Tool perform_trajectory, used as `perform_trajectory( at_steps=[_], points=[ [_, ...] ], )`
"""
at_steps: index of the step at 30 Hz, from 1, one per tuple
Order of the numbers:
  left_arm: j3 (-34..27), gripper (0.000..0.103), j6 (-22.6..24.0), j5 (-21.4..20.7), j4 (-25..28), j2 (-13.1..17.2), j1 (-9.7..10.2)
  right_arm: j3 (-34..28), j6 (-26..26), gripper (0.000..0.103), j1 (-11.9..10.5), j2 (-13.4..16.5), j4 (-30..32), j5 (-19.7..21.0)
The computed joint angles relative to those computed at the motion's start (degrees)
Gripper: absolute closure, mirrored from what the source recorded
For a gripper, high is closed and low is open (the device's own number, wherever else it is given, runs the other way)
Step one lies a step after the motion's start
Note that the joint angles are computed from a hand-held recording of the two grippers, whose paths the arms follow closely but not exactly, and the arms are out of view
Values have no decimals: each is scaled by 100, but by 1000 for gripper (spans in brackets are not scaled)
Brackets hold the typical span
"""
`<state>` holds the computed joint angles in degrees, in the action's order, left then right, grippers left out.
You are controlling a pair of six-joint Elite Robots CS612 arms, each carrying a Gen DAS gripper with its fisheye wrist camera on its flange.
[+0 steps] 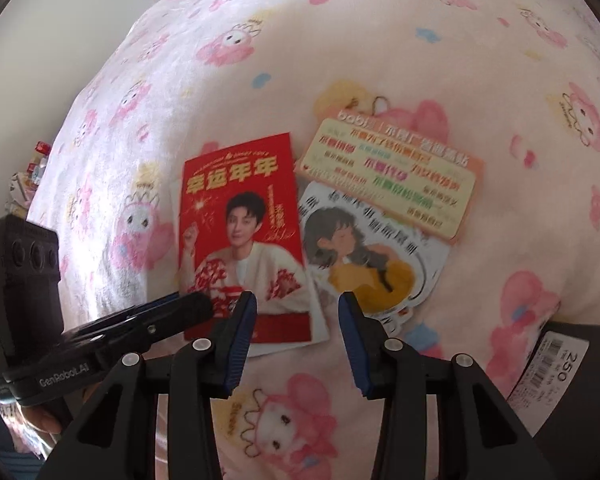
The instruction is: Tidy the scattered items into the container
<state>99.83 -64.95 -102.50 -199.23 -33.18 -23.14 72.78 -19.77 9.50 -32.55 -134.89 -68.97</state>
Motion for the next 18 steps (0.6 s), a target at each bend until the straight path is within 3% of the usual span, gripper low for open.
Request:
perform_trajectory(
  at_steps=[2,4,6,8,11,13,15,18],
  points=[
    [10,76,-66,202,94,-26,-4,-220,88,64,29,122,264,-148],
    [2,92,90,264,421,-94,-17,-376,53,64,37,209,598,-141],
    [53,92,204,230,624,-182,-51,-368,-180,64,10,175,958,142],
    [186,92,321,199,668,-286,-88,-130,-636,65,48,21,869,-24],
    [348,92,304,-15,483,-340,-81,18,-960,65,11,-108,1024,70],
    [403,83,339,138,536,-384,-102,47,-848,65,-2,-128,843,-14],
    [370,83,286,243,592,-371,-91,-36,-538,65,4,-59,652,-127],
    [270,81,92,178,258,-219,-49,-408,-211,65,18,165,928,-141]
  ],
)
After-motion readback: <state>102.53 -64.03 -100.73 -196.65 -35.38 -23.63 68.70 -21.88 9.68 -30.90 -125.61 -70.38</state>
